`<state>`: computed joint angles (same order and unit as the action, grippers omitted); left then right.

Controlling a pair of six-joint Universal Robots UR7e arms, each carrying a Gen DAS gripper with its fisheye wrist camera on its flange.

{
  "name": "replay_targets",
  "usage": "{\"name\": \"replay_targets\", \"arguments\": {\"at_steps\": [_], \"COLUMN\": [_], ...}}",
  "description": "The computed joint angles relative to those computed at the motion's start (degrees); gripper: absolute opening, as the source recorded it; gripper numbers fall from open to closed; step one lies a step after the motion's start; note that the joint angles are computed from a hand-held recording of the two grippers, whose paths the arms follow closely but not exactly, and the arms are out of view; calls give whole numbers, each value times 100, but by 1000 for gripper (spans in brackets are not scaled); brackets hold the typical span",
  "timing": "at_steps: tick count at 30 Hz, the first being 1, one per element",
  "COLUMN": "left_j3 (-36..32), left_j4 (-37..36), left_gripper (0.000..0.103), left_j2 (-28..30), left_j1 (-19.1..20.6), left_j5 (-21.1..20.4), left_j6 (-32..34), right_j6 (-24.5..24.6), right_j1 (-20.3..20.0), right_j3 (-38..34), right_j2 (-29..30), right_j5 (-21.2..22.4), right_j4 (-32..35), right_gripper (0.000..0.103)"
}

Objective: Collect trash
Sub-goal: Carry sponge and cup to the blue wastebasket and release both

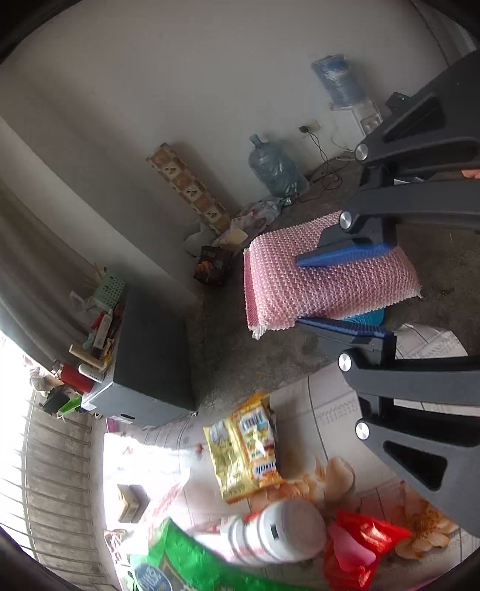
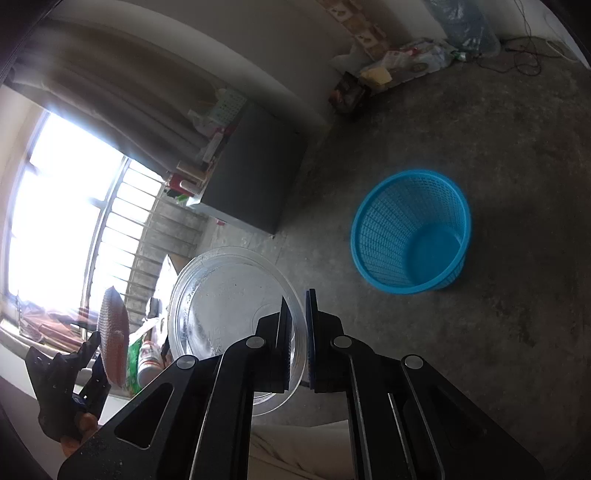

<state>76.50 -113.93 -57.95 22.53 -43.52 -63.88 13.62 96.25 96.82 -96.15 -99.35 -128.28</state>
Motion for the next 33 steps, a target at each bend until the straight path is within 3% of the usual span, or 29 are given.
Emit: {"name": "replay_targets", "arguments": {"at_steps": [9,12,14,15,18,21,25,28,31,33], "left_j3": [-2405,-3321,-3912,-3972,-3425,-3100,-2654,-2184,-1686,-1402], "left_j4": [593,1061,1628,1745,1414,1033,523,46,-210,45], "left_gripper": [27,31,48,52,61,65,69,73,88,92], "left_j2": [2423,3159,3542,3589,3292,3060,2682,2314,1888,1570], "left_j1": [902,1085,1187,1207,1152,1031,751,485,247,121], "left_j5": [-789,-803,-865,-851,-816,-606,-299,-149,-234,-380], "left_j6": [880,1071,999,897,715,1023,1513,1898,2148,1916], "right_j6": [272,231,236,230,288,214,-182,-653,-1170,-1633], "right_j1": [-819,-1046,-1196,-1238,-1211,-1160,-864,-462,19,355], "right_j3": [-470,-708,-805,-817,-796,-572,-385,-219,-50,89], "right_j2": [776,1079,1252,1275,1289,1085,926,752,602,554], "right_j5": [-407,-354,-246,-284,-623,-538,-916,-1517,-2323,-2922], "right_j4": [-160,-129,-187,-136,-54,-164,-364,-631,-1035,-1455], "right_gripper": [6,15,57,62,62,62,70,83,95,95]}}
